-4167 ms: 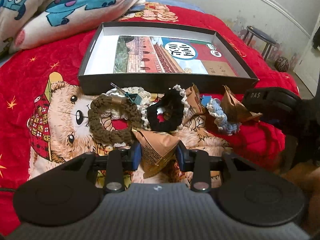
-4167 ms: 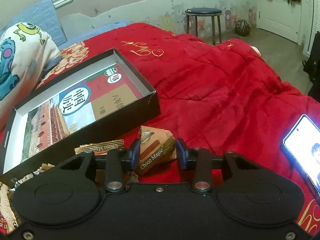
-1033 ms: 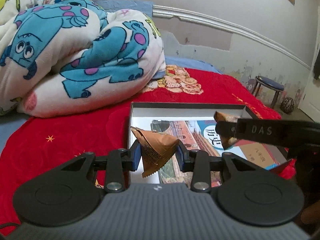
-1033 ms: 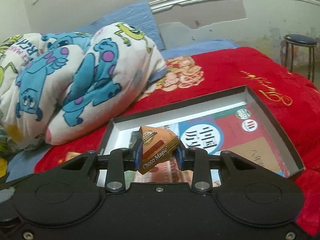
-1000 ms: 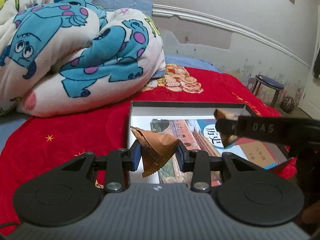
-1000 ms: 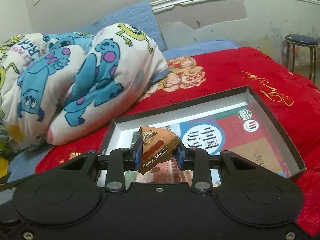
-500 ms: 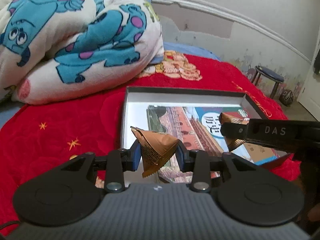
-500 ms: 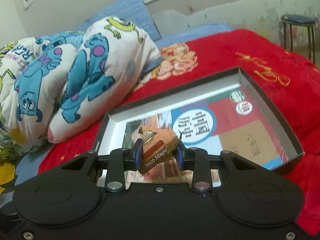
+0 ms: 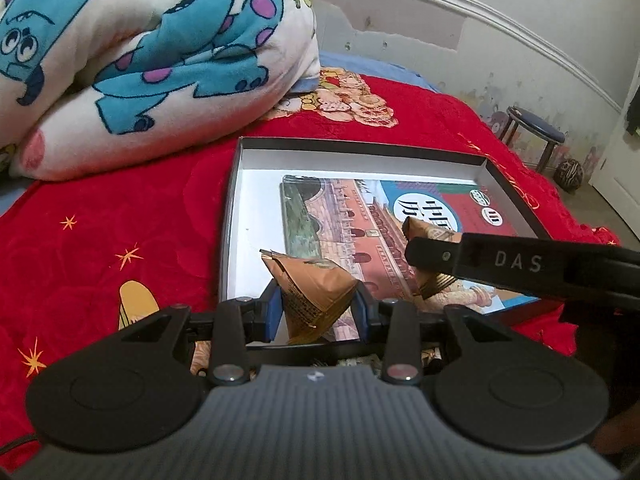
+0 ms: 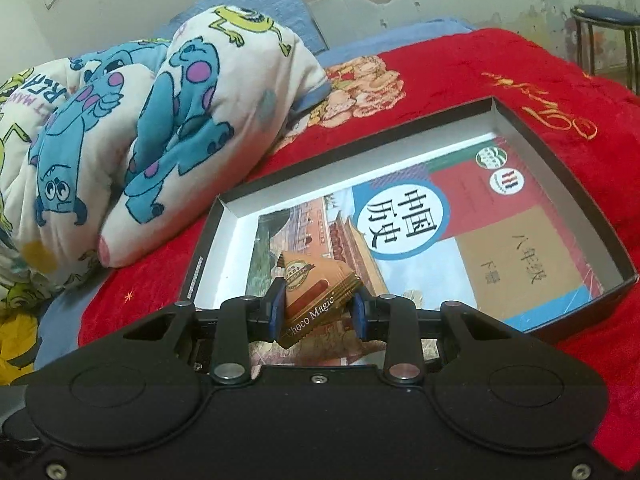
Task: Organize objects
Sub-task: 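Carry both held candies over the black box onto the textbook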
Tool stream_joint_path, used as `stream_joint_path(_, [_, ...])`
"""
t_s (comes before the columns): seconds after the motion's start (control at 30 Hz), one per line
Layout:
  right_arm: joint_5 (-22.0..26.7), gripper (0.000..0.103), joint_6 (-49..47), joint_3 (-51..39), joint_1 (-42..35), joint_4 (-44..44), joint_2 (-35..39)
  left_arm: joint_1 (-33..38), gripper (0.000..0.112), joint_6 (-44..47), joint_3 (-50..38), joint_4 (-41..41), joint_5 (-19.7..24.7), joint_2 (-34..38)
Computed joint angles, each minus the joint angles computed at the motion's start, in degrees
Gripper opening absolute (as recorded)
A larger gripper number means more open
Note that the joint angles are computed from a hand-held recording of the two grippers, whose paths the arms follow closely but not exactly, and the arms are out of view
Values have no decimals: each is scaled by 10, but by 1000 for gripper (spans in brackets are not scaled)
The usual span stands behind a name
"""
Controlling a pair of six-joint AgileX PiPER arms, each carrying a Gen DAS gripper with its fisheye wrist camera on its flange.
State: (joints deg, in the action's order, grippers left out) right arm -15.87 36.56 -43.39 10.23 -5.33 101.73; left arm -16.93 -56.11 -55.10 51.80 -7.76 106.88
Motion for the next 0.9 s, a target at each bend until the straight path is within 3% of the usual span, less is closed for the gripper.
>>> stream_joint_path(0.13, [7, 32, 4, -2, 2, -3, 1, 0, 42, -6, -5, 6, 1, 6])
stream_joint_path(0.2, [8, 32, -29, -1, 8, 35, 1, -1, 42, 39, 0, -39, -7, 6])
stream_joint_path(0.37, [18, 32, -24, -5, 16, 33, 5, -8, 42, 137, 6, -129, -21, 10])
stream_joint_path(0.6, [24, 32, -41, -9, 23, 46, 10, -9, 44, 124, 1, -112, -16, 15])
stream_joint_path(0.77, [24, 32, -65, -9, 25, 72, 12, -22, 45, 322, 16, -299, -26, 10])
stream_joint_path(0.9, [25, 32, -31, -8, 19, 43, 15, -25, 45, 332, 17, -311, -29, 12])
